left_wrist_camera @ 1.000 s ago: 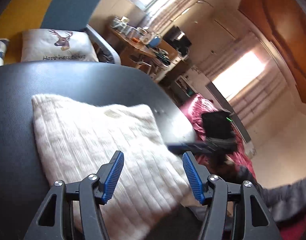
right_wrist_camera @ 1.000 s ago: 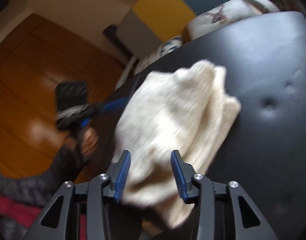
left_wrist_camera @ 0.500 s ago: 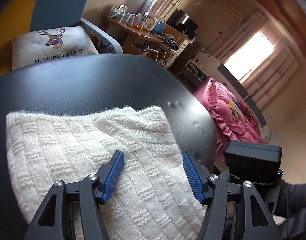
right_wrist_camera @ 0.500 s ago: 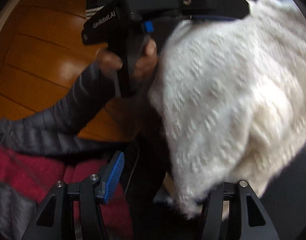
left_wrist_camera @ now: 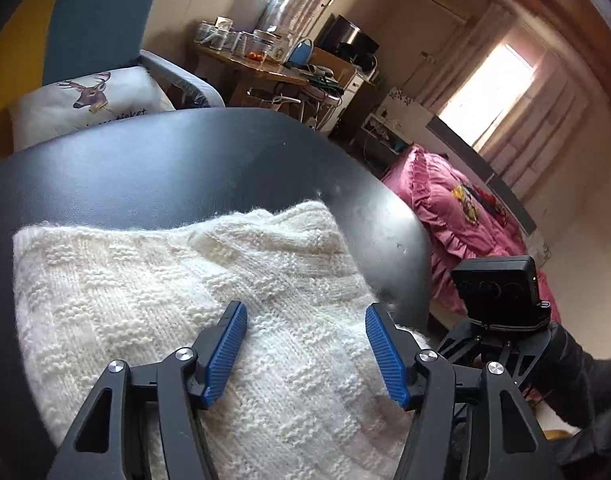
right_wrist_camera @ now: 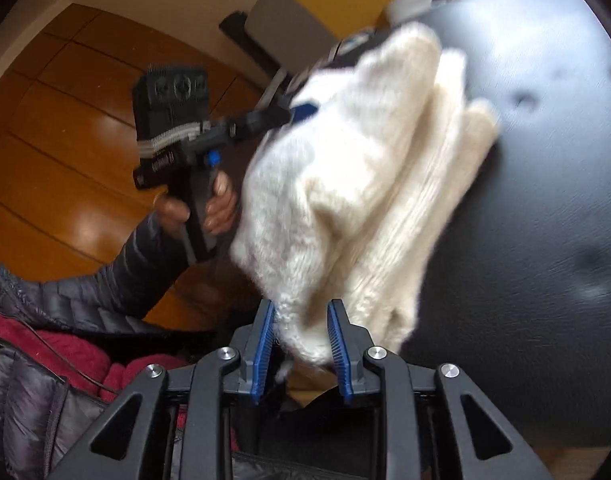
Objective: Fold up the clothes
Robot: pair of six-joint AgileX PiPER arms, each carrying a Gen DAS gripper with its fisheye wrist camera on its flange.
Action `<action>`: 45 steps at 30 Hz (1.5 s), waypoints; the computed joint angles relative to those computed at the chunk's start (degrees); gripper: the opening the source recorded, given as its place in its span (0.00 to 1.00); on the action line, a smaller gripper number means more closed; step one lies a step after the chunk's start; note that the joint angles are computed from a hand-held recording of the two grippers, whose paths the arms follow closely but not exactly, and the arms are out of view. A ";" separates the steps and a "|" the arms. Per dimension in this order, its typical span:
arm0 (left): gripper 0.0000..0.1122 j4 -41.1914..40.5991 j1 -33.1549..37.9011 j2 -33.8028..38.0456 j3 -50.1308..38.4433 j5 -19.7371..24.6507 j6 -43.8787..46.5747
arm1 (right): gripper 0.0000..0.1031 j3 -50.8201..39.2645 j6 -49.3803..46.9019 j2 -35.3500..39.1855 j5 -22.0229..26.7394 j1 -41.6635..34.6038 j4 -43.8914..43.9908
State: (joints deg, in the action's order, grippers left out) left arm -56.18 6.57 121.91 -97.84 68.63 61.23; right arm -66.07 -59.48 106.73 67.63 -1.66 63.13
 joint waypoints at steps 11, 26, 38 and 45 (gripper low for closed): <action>0.64 -6.21 4.98 -15.11 23.27 -13.10 12.58 | 0.28 -8.91 16.72 -2.22 -28.73 12.52 -11.77; 0.86 -15.34 -7.68 -21.48 40.98 -47.37 23.54 | 0.23 -0.49 18.49 -1.44 -44.63 16.83 -21.97; 0.87 -13.20 -7.15 -22.22 40.95 -47.99 20.29 | 0.72 5.86 18.54 -6.69 -48.74 12.33 -15.79; 0.87 -17.26 1.91 -23.77 39.05 -36.17 22.92 | 0.72 3.23 9.79 -11.70 -43.11 16.98 -17.66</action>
